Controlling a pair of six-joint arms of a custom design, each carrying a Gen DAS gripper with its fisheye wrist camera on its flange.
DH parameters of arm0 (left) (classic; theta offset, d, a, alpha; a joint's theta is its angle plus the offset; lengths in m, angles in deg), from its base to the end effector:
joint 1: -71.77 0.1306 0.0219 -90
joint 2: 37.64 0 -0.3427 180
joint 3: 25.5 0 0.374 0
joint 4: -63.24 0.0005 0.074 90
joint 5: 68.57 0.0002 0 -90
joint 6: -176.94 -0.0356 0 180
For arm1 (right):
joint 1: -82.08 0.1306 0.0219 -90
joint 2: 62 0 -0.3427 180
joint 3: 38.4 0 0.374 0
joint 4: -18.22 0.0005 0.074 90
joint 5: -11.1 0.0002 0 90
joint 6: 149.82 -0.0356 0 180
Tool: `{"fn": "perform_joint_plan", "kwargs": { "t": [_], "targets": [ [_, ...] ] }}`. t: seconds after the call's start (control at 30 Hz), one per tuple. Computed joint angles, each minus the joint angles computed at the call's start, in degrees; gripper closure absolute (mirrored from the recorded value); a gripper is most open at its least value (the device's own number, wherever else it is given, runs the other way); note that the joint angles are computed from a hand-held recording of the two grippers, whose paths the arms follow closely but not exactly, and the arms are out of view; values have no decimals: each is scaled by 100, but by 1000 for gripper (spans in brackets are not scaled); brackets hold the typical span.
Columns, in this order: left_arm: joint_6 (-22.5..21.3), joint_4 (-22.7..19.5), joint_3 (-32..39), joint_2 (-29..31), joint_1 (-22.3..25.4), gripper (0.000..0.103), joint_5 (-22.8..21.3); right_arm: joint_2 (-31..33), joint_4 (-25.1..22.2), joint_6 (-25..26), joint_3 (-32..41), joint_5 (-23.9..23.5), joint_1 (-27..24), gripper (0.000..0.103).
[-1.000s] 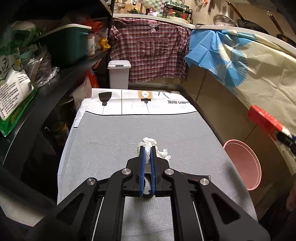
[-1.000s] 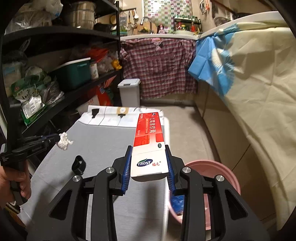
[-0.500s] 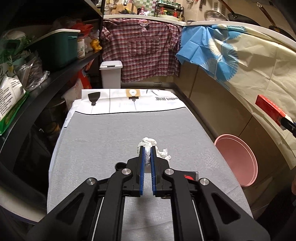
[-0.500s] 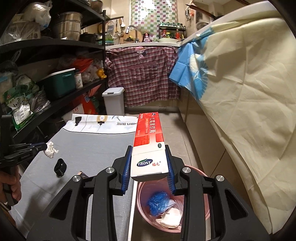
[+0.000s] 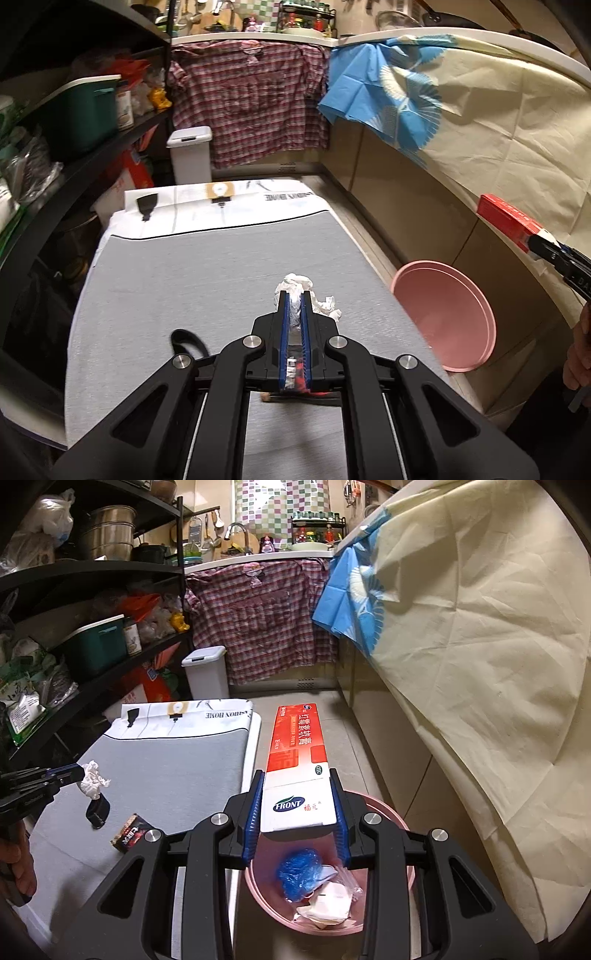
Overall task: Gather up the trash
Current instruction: 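Carry the white tissue and red ointment box toward the pink bin, then open both tools over the pink bin to drop tissue and red box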
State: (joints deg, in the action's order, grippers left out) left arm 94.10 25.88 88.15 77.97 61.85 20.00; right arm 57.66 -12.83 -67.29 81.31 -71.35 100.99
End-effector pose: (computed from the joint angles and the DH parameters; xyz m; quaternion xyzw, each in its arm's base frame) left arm 0.6191 -0.1079 0.3572 0.0164 0.9036 -0.0524 0.4249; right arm 0.6252 0.2087 0.3723 -0.0543 0.8674 0.0563 0.4915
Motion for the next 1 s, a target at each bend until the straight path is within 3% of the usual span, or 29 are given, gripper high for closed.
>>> {"fn": "perform_joint_plan", "kwargs": {
  "t": [0.67,1.0],
  "targets": [
    [98,-208,1017,641,-528,97,164,159,-347,-68,162,106,-183,70],
    [43,-252,1709,1178,-761,97,526,334,-649,-139,386,208,-248,70]
  ]
}}
